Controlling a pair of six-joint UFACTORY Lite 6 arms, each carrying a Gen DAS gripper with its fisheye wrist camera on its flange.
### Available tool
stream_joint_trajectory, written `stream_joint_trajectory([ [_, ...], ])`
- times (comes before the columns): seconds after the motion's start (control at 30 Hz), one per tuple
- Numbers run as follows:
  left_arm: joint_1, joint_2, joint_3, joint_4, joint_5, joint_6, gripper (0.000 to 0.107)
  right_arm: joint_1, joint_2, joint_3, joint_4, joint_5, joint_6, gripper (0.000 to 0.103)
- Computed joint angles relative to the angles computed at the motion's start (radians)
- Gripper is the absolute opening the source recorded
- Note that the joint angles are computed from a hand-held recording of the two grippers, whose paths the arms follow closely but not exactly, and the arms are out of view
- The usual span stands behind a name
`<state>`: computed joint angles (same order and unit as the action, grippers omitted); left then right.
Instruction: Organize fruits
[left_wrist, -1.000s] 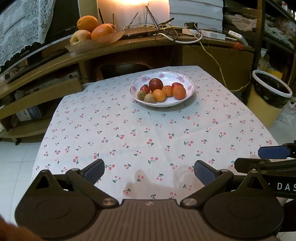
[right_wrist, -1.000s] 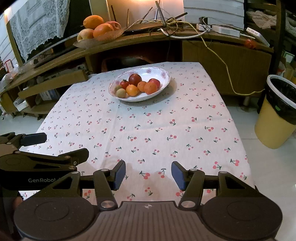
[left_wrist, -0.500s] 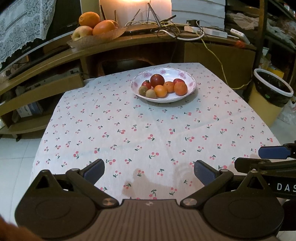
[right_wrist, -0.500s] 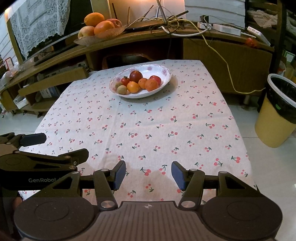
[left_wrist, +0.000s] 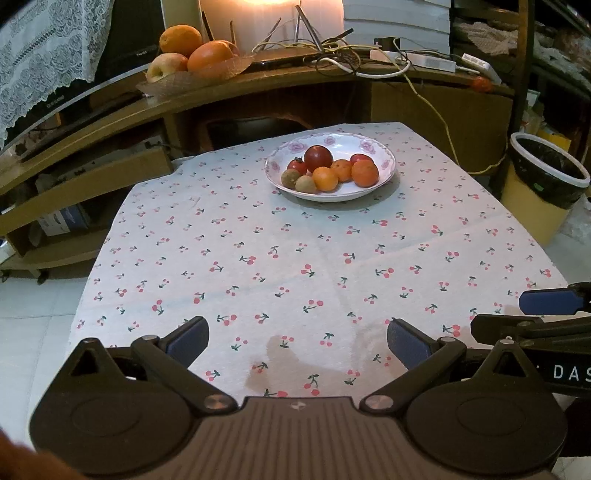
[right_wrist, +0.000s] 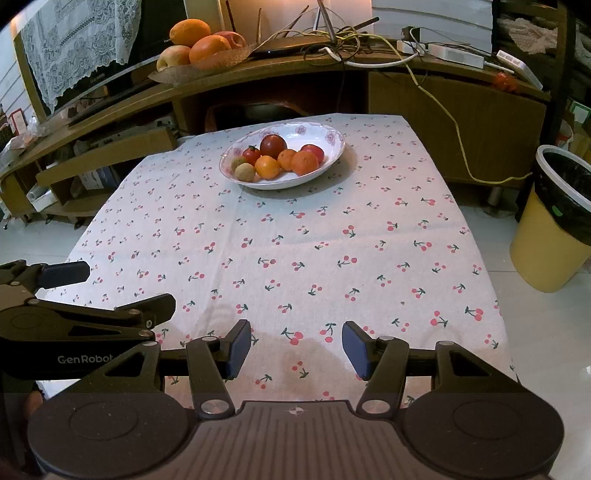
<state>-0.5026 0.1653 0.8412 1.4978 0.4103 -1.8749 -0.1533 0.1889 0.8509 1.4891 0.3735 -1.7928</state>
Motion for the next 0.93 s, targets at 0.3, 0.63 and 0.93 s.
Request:
stream_joint_trajectory([
  [0.3, -0.003, -0.005, -0.008, -0.001, 0.005, -0.001, 0.103, 0.007, 0.008, 0.002, 0.003, -0.005, -0.004, 0.057],
  [0.63, -0.007, -0.008, -0.015, -0.006, 0.014, -0.002, 0.103, 0.008, 0.008, 0.001, -0.003, -0.006, 0.001, 0.057],
  [0.93, -0.005, -0.005, -0.007, -0.055, 0.011, 0.037, 0.103, 0.012, 0.008, -0.001, 0.004, -0.008, -0.007, 0.058],
])
